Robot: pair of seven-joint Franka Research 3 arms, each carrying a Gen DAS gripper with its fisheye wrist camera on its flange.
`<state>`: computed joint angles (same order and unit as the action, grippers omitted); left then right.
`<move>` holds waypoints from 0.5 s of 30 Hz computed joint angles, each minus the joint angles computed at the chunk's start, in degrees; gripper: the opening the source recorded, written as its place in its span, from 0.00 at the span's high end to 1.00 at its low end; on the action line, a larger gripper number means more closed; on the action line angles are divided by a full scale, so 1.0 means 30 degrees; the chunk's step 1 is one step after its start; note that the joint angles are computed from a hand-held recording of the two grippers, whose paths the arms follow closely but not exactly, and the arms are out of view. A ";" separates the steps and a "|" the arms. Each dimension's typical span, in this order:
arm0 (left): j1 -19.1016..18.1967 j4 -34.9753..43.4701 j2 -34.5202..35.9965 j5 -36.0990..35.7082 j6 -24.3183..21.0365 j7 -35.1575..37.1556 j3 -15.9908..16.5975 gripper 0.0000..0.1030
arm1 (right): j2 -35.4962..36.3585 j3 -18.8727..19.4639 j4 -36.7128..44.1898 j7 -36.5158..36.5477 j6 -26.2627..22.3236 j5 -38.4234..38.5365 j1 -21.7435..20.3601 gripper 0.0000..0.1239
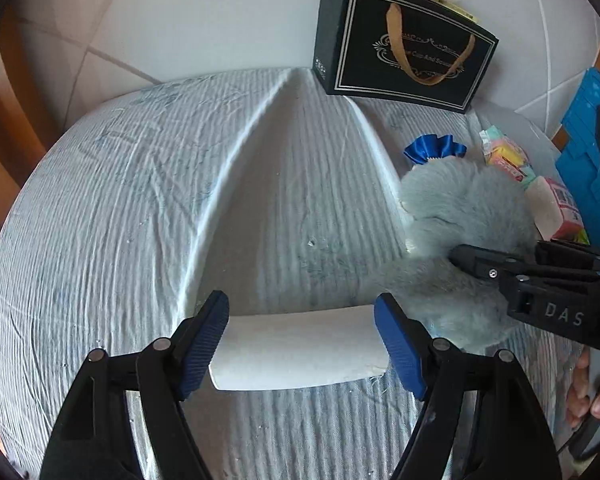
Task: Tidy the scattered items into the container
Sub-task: 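Reach the left gripper around the white paper roll while the right gripper approaches the grey plush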
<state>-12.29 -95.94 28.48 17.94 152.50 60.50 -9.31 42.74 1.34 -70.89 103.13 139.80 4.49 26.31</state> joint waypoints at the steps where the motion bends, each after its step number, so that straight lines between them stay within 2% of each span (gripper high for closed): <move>1: -0.0228 0.0047 -0.0039 0.0145 -0.0337 -0.0404 0.0188 0.27 | -0.0746 -0.0092 -0.1190 0.0023 0.0396 0.0025 -0.0106 0.65; 5: -0.1030 0.0000 -0.0211 0.0566 -0.0746 -0.4360 0.1069 0.27 | -0.2539 -0.0131 -0.4503 0.0175 0.1352 0.0172 -0.0465 0.65; 8: -0.1871 0.1302 0.0332 0.1790 -0.2757 -0.6627 0.1640 0.27 | -0.2850 0.0231 -0.5308 0.0131 0.2051 0.0870 -0.0838 0.65; 9: -0.1894 0.1224 0.0219 0.2029 -0.2972 -0.7056 0.1581 0.27 | -0.2732 0.0130 -0.5113 0.0255 0.1984 0.0703 -0.0686 0.65; 12: -0.1361 -0.1058 -0.1345 0.2265 -0.1620 -0.7942 0.1179 0.27 | -0.2985 -0.0096 -0.5127 0.0167 0.1845 -0.0118 -0.0209 0.63; 14: -0.1093 -0.2518 -0.2407 0.2618 -0.1193 -0.8365 0.1089 0.27 | -0.3716 -0.0074 -0.5871 -0.0349 0.3132 -0.0720 0.0095 0.61; 15: -0.0788 -0.3149 -0.2822 0.2462 -0.1036 -0.8199 0.0887 0.27 | -0.3994 -0.0082 -0.6142 -0.0617 0.3933 -0.1033 0.0260 0.55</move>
